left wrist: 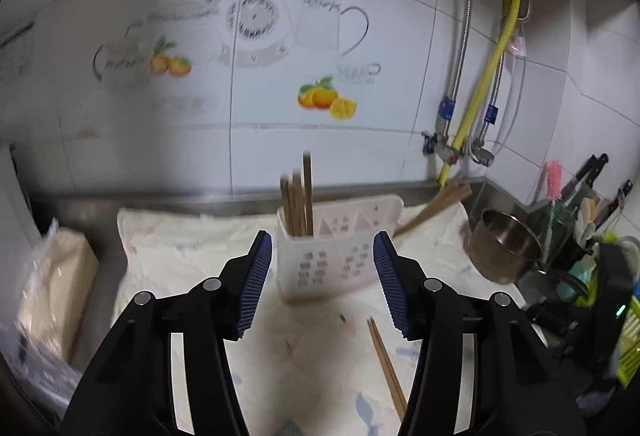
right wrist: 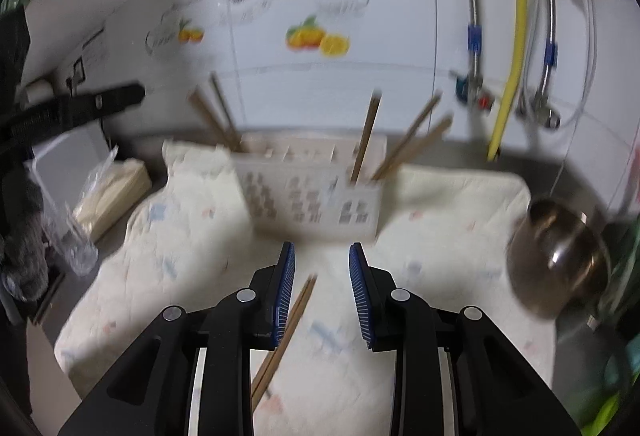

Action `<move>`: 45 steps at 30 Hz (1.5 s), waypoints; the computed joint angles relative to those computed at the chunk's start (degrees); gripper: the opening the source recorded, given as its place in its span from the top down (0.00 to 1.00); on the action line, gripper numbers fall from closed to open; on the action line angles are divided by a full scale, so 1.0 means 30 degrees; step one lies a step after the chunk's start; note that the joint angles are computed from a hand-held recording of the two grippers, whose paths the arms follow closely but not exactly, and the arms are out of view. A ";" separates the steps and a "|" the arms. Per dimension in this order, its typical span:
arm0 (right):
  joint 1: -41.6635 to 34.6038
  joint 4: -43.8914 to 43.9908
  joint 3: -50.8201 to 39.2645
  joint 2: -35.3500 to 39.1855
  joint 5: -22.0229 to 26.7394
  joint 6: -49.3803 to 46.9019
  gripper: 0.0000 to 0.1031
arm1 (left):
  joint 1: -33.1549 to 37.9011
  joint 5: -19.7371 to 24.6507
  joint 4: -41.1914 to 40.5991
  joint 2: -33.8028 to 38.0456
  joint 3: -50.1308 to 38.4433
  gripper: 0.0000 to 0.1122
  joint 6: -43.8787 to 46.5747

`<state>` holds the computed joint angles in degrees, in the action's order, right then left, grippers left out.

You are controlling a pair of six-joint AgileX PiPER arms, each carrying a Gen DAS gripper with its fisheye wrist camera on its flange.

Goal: Organize utensils
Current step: 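Return the right gripper to the last chopsticks and grasp one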

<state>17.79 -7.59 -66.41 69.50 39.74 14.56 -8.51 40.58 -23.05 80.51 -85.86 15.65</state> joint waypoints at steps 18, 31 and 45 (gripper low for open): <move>0.3916 -0.2406 0.7074 -0.0350 -0.3126 0.8433 0.84 | 0.3652 -0.1197 -0.3537 -0.3568 0.8267 0.51 0.3067; 0.4591 -0.3217 0.7195 0.0759 -0.3444 1.0734 0.91 | 0.5377 -0.0805 -0.5266 -0.3404 0.9454 0.51 0.4946; 0.5379 -0.4700 0.6638 0.1311 -0.2515 1.2414 0.92 | 0.5641 -0.0646 -0.5947 -0.3381 0.9854 0.50 0.5655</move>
<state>33.92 -21.69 -46.50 73.43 32.19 51.80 8.41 38.64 -40.89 70.36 -56.29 32.61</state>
